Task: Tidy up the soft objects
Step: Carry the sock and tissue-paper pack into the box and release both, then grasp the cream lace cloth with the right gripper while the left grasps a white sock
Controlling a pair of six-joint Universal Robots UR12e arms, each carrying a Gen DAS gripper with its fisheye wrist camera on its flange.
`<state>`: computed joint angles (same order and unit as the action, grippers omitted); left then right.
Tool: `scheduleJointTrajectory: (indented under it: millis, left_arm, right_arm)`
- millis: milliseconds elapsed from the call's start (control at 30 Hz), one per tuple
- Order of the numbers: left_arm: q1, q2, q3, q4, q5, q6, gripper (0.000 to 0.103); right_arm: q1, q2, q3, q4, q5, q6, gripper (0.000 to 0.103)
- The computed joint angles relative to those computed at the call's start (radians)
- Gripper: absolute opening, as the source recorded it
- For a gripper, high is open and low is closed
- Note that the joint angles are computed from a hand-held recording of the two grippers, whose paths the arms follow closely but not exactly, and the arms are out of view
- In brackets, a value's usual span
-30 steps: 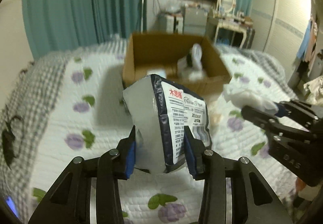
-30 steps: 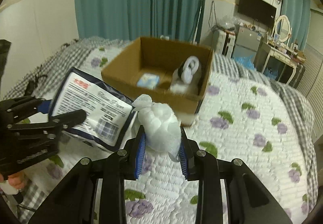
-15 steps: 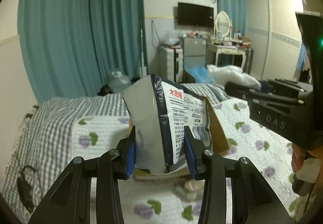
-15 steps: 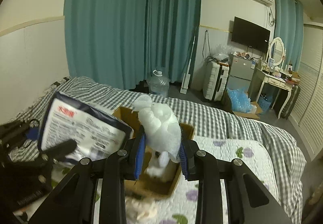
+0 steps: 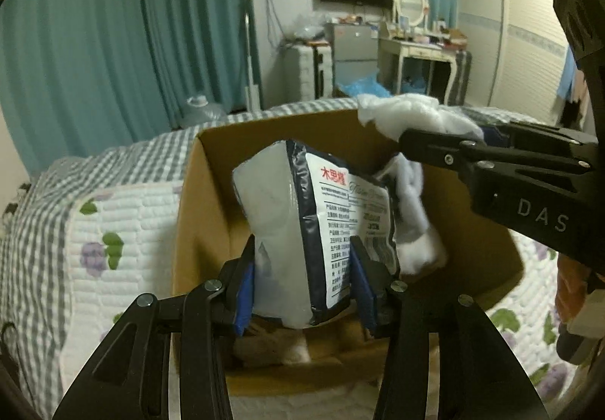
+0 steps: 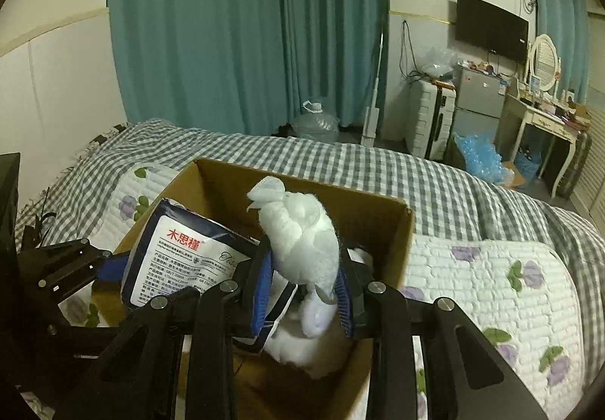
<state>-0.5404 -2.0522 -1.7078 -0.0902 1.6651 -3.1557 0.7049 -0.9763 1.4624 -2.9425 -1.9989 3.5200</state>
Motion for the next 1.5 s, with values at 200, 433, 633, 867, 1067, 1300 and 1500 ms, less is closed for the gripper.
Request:
scheduleJointTrajectory:
  millis: [200, 433, 633, 867, 1067, 1300, 1500]
  left_arm:
    - [-0.024, -0.013, 0.002, 0.045, 0.115, 0.028, 0.058]
    - [-0.043, 0.016, -0.023, 0.14, 0.214, 0.069, 0.065]
    - [-0.064, 0.084, -0.073, 0.232, 0.268, 0.042, 0.083]
    - [-0.095, 0.166, -0.15, 0.314, 0.34, -0.003, 0.085]
    - [-0.114, 0.204, -0.202, 0.31, 0.364, -0.059, 0.085]
    - [-0.115, 0.208, -0.249, 0.273, 0.333, -0.15, 0.085]
    - [-0.088, 0.183, -0.267, 0.226, 0.274, -0.215, 0.085]
  right_arm:
    - [-0.002, -0.004, 0.02, -0.025, -0.006, 0.039, 0.082]
    - [0.006, -0.07, 0.091, -0.098, -0.018, 0.066, 0.093]
    - [0.046, -0.134, 0.148, -0.12, -0.109, 0.072, 0.097]
    - [0.11, -0.193, 0.198, -0.11, -0.233, 0.06, 0.101]
    - [0.159, -0.213, 0.222, -0.113, -0.288, 0.057, 0.102]
    - [0.167, -0.194, 0.222, -0.05, -0.233, 0.079, 0.102]
    - [0.152, -0.158, 0.206, 0.042, -0.167, 0.106, 0.102]
